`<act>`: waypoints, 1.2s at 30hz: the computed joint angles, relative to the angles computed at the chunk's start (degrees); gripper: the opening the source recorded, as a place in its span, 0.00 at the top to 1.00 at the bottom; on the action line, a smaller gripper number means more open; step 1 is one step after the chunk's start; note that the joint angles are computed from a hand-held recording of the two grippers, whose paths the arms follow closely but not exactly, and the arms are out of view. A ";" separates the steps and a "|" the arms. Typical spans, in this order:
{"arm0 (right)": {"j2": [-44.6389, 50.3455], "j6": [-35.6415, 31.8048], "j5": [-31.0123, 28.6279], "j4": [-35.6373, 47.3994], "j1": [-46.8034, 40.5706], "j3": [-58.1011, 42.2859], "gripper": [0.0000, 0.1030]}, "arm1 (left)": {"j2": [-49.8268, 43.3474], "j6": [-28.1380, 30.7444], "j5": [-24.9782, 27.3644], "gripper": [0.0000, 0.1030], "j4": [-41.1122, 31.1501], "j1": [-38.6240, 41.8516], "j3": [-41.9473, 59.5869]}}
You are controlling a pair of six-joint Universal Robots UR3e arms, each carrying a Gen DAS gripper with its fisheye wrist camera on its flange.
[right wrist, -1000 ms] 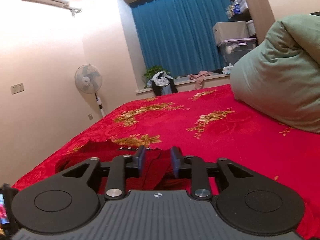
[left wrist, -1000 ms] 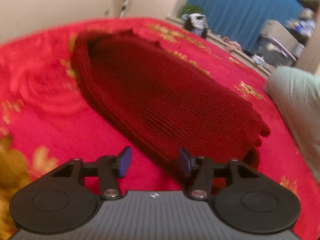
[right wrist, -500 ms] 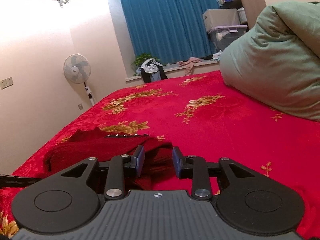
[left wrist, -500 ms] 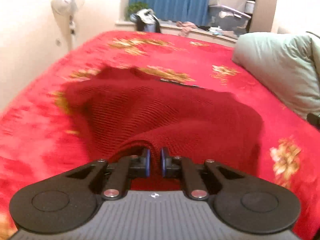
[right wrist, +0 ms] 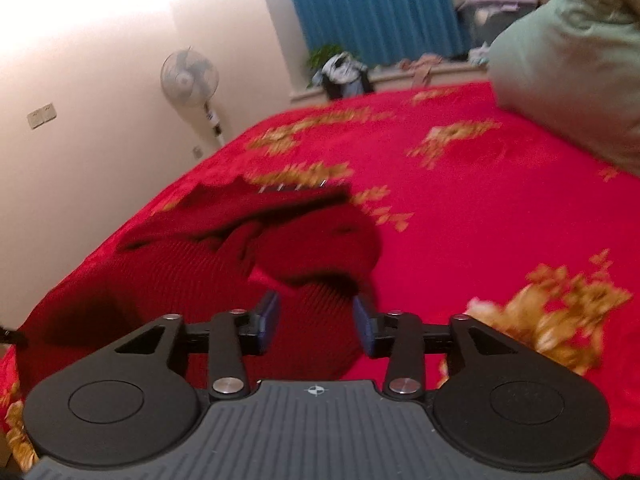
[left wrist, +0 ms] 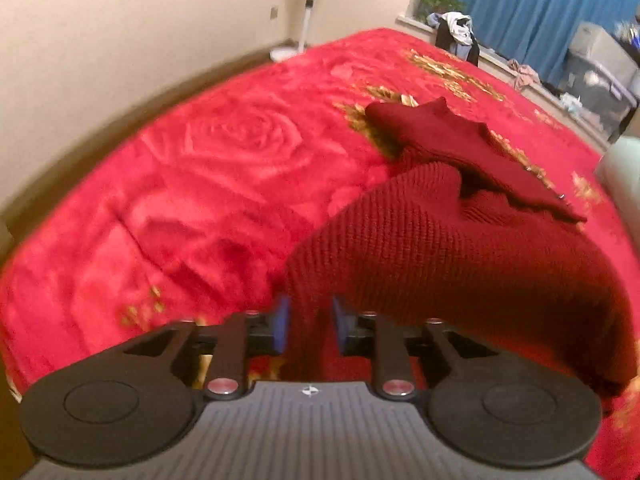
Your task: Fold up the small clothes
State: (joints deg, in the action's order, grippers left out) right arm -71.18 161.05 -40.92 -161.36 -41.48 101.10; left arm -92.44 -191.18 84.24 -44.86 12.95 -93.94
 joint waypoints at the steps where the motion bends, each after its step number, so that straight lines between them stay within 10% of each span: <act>1: 0.26 -0.63 0.32 0.87 0.25 -0.01 0.48 | 0.00 -0.66 -2.04 0.60 -0.69 0.83 -0.33; 9: 2.82 -5.23 -1.58 7.14 3.17 -2.03 0.43 | -0.54 0.23 -2.18 0.66 -2.60 0.49 -0.99; 11: 3.88 -7.01 -0.66 10.95 3.85 -3.94 0.57 | -0.21 0.65 -1.75 0.84 -2.37 0.47 -1.56; 13: 4.05 -8.74 -0.89 12.44 4.51 -4.29 0.93 | 0.29 1.02 -2.36 0.87 -1.76 1.01 -2.34; 21: -6.39 -3.97 7.70 17.46 -2.87 -4.40 0.95 | 11.73 6.97 -11.72 0.90 3.33 4.25 -10.82; 24: -14.95 -10.74 15.02 30.76 -9.24 -5.46 0.95 | 20.62 10.51 -21.70 0.91 1.58 10.83 -15.95; 29: -27.63 -50.76 23.80 89.62 -22.39 -15.50 0.95 | 37.37 24.74 -41.26 0.91 -18.57 30.43 -20.41; 31: -26.23 -63.81 20.25 108.00 -24.55 -21.92 0.94 | 38.82 31.43 -40.45 0.89 -24.85 31.77 -19.19; 34: -29.18 -63.54 17.90 99.57 -26.10 -15.03 0.93 | 36.48 30.08 -37.18 0.83 -22.76 29.97 -19.43; 36: -29.93 -46.40 17.30 76.65 -24.32 -5.76 0.88 | 32.37 26.42 -33.45 0.80 -18.09 26.45 -18.99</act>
